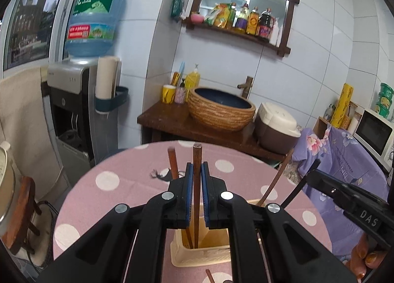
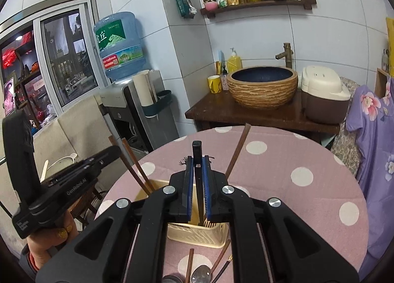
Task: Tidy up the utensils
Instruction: 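Open both grippers to drop the chopsticks into the beige holder, then move both grippers down to the loose spoons and chopsticks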
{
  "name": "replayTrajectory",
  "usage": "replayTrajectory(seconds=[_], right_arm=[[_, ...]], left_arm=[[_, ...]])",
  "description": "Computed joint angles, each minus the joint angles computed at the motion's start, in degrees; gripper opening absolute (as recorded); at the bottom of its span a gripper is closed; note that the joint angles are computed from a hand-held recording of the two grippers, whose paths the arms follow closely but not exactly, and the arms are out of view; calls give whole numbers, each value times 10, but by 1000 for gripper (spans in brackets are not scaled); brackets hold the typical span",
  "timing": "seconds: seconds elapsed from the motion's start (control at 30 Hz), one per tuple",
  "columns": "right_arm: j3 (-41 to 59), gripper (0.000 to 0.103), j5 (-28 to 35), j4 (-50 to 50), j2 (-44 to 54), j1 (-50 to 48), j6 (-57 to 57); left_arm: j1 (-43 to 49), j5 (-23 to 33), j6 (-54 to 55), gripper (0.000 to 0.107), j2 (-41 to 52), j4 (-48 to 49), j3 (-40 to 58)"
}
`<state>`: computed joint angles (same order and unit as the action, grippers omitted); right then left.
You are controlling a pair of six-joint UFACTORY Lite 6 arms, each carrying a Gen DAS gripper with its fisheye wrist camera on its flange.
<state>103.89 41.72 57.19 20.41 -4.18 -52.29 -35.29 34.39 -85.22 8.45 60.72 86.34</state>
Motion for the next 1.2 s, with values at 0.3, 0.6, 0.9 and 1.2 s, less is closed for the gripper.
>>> replayTrajectory(seconds=[0.3,0.6,0.9,1.2], right_arm=[[-129,46,-61,101,-65,-11,-122],[-361,69,-97,263,-220,-46,-346],[-586,87,-117,410,-337,-72,-591],[-700,87,-130,424,-366,-120,-643]], left_arm=[[-13,9,-98,17,-12,79,-71],[-129,117,-241,98,-114,205,-226],[-239,249,-306,98,-124,190,-333],[-301,266,-354,98,-111,127,-407]])
